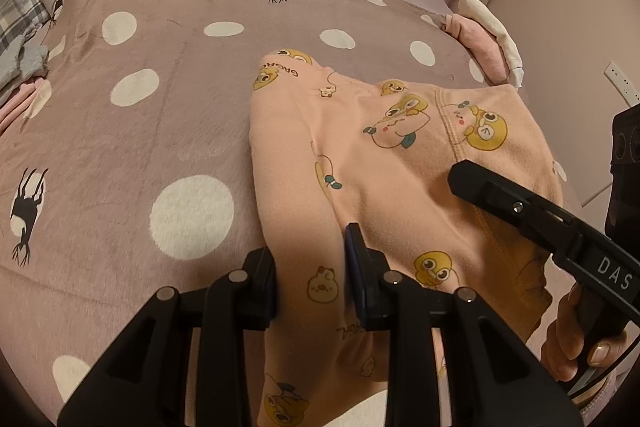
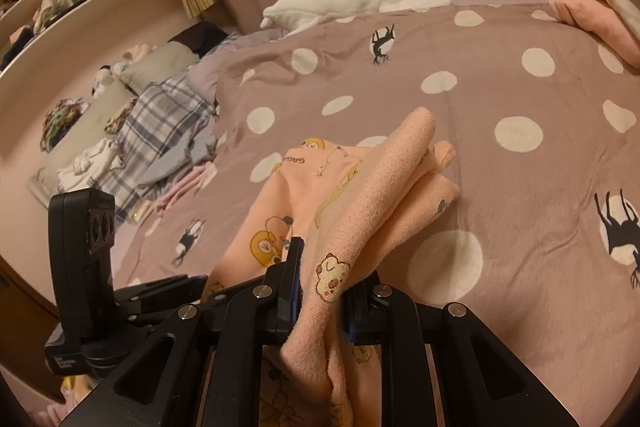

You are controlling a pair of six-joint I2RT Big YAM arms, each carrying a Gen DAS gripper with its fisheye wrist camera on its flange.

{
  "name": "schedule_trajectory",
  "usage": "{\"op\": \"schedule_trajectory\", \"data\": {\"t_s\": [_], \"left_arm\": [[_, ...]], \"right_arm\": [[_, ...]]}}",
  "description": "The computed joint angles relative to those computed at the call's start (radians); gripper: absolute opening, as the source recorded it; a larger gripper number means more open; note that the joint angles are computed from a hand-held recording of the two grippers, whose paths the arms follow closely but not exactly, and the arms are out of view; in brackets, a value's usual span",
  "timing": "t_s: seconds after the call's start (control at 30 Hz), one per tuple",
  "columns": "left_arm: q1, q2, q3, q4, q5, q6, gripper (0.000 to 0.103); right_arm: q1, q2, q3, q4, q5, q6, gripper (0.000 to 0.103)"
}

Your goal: Fold small clothes

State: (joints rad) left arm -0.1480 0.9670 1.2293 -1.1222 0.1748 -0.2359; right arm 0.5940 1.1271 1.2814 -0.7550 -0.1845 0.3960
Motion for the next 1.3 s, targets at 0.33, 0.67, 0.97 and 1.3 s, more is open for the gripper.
{"op": "schedule_trajectory", "data": {"t_s": [0.33,0.67,0.97,1.3], "left_arm": [[-0.028,0.058,0.027,0.024,-0.011,-0.008,0.028],[-0.042,0.127,0.045,0.001,-0.003,-0.016,0.028],[-0.041,0.131,0.049,-0.020,-0.019,-0.016,0.032],[-0.026,0.131,0.046,-0.036,-0.025,-0.014,0.042]], "right_arm": [[-0.051,0.017,0.003,0.014,-0.029,-0.003,0.019],[-0.107,0.065,0.017,-0.036,-0.046,0.008,0.019],[-0.153,0.077,0.004,-0.069,-0.092,0.046,0.019],[-0.177,0.090,0.000,-0.095,-0.103,0.087,0.021]]}}
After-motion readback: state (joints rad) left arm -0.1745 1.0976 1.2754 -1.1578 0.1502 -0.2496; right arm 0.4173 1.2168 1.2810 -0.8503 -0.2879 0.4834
